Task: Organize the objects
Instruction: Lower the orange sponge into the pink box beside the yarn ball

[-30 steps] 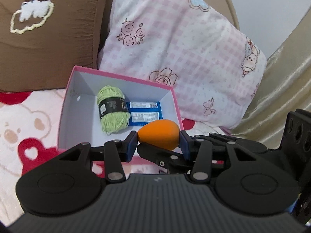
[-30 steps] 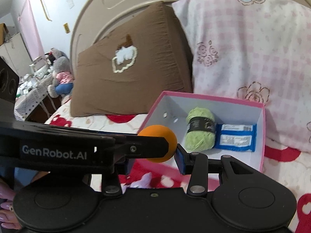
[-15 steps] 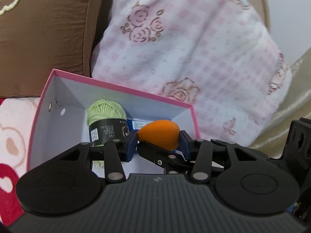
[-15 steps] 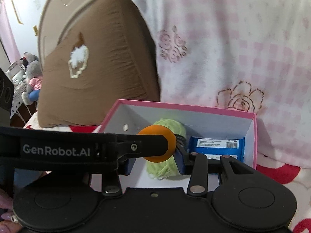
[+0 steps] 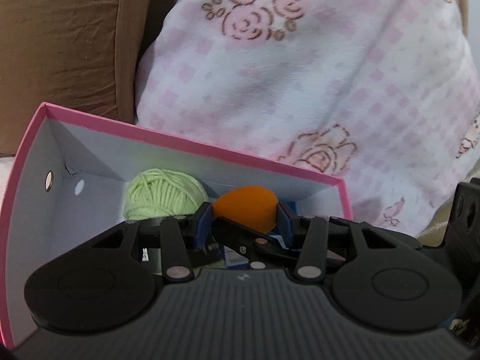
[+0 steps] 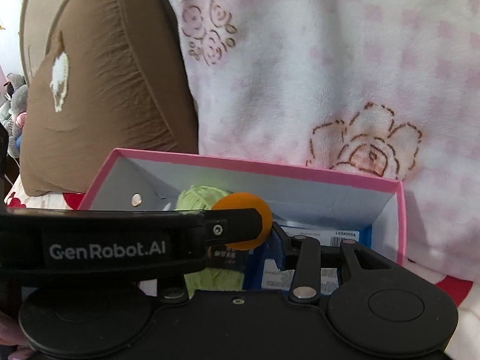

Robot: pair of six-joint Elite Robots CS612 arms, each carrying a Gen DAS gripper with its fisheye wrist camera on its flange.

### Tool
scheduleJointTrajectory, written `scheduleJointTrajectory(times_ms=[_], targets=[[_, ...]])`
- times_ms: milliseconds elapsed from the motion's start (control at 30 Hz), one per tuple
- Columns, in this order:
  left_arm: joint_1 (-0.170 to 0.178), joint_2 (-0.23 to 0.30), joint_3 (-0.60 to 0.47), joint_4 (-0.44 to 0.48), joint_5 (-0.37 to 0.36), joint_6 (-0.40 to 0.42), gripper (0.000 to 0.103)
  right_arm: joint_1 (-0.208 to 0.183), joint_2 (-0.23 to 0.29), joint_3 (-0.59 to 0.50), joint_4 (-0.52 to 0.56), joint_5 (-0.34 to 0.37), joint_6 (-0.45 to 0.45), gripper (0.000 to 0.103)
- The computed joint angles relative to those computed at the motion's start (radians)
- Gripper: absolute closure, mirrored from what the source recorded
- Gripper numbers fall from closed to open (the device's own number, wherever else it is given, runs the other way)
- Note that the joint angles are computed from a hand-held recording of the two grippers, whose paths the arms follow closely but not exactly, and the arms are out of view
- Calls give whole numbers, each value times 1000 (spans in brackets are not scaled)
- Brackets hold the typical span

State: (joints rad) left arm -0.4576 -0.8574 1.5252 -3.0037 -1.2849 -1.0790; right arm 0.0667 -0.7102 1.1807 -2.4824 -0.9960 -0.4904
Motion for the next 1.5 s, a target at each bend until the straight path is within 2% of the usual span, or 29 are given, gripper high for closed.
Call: scheduleJointTrajectory(times_ms=[167, 267, 367, 467, 567, 633, 800, 900, 1033, 1100, 1167, 1267, 1333, 1500], targets=[[10, 11, -16, 22, -27, 36, 60, 0, 21, -27, 34, 7, -23, 53], [14, 16, -36, 63, -35, 60, 60, -8, 19, -12, 7, 44, -50, 44], [17, 24, -63, 112, -52, 92, 59, -11, 18, -5, -27, 49, -55, 44], [10, 27, -82, 164, -22, 122, 57, -8, 22, -12, -24, 35, -54, 50], [8, 26, -86, 176, -11, 134, 53, -4, 23, -6, -49, 9, -51, 62], [7, 29, -79, 147, -11, 126, 55, -1, 28, -13, -45, -13, -25, 62], [-1, 33, -84, 170, 23, 107, 66, 15, 37, -25, -51, -67, -19, 63], [-6, 26, -72, 164, 42, 98, 66, 27, 39, -33, -35, -113, -17, 63], [-9, 29, -67, 140, 66, 83, 66, 15, 38, -30, -37, -57, 17, 60], [-6, 34, -71, 139, 59, 69, 66, 6, 34, -32, -20, -27, 47, 50], [-5, 32, -66, 136, 51, 40, 66, 3, 31, -29, -19, -29, 43, 50], [-11, 23, -55, 132, 51, 23, 66, 3, 24, -13, -28, -32, -8, 84], [-16, 16, -49, 127, 51, 27, 66, 5, 23, -6, -20, -45, -12, 88], [-30, -15, -16, 116, 56, 45, 66, -2, -8, 50, -79, -16, 0, 86]])
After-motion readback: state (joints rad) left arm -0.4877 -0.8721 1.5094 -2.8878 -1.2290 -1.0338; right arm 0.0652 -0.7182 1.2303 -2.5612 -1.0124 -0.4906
